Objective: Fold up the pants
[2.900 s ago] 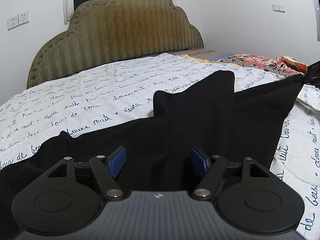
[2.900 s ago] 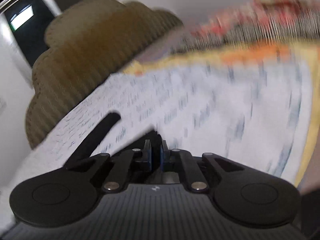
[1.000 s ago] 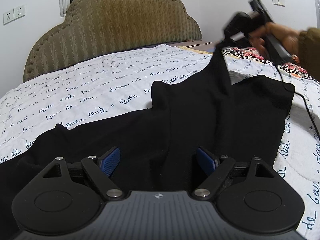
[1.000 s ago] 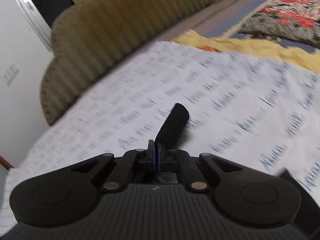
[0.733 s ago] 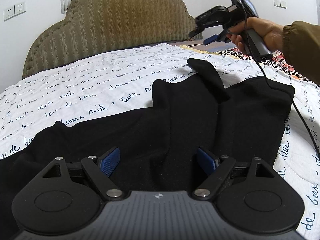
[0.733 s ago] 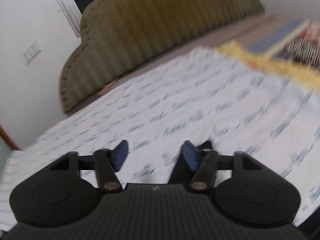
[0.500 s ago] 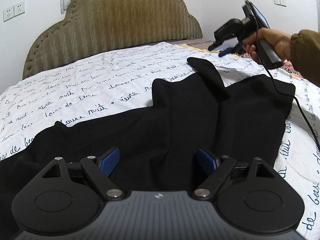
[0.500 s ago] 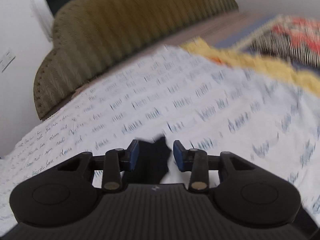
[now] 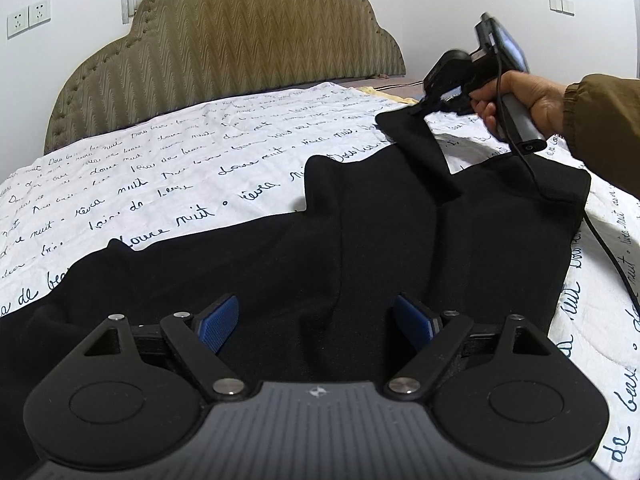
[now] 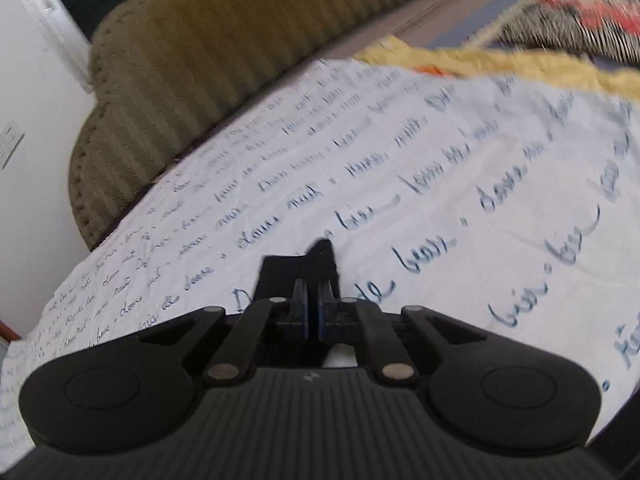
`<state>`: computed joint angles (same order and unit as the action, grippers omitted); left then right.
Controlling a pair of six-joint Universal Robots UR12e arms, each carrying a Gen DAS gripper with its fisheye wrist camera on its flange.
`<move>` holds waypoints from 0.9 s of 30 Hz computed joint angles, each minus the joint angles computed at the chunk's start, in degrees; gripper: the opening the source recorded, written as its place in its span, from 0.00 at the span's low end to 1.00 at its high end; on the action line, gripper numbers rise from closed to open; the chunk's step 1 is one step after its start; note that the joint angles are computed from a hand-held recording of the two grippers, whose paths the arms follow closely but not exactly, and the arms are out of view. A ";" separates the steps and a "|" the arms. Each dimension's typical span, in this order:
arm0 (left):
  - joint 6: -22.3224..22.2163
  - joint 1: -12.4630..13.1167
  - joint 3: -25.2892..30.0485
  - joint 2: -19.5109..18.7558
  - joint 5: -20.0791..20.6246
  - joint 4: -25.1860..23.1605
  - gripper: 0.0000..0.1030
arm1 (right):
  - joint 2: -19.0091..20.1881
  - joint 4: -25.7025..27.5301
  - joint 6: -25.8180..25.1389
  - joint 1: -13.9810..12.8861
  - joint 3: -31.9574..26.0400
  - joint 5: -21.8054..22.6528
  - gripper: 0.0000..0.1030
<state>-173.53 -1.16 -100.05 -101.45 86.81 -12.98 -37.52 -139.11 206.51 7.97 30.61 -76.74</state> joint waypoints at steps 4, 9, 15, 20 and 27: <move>-0.04 0.10 -0.15 0.12 -0.37 0.29 0.83 | -3.89 -7.58 -1.03 0.19 6.00 -4.07 0.05; -0.35 1.09 -1.08 0.84 -4.53 2.27 0.83 | -11.51 -15.26 -5.45 -0.28 16.32 -8.67 0.05; -2.02 2.06 -2.07 1.62 -9.17 5.43 0.83 | -21.29 -19.91 -6.10 -2.72 30.66 -10.25 0.05; -4.04 1.55 -1.69 2.15 -8.79 4.46 0.83 | -26.34 -19.20 -4.84 -4.35 40.24 -11.27 0.05; -2.92 0.06 -0.95 3.14 -5.13 3.05 0.83 | -28.85 -19.21 -0.22 -5.80 47.33 -9.94 0.05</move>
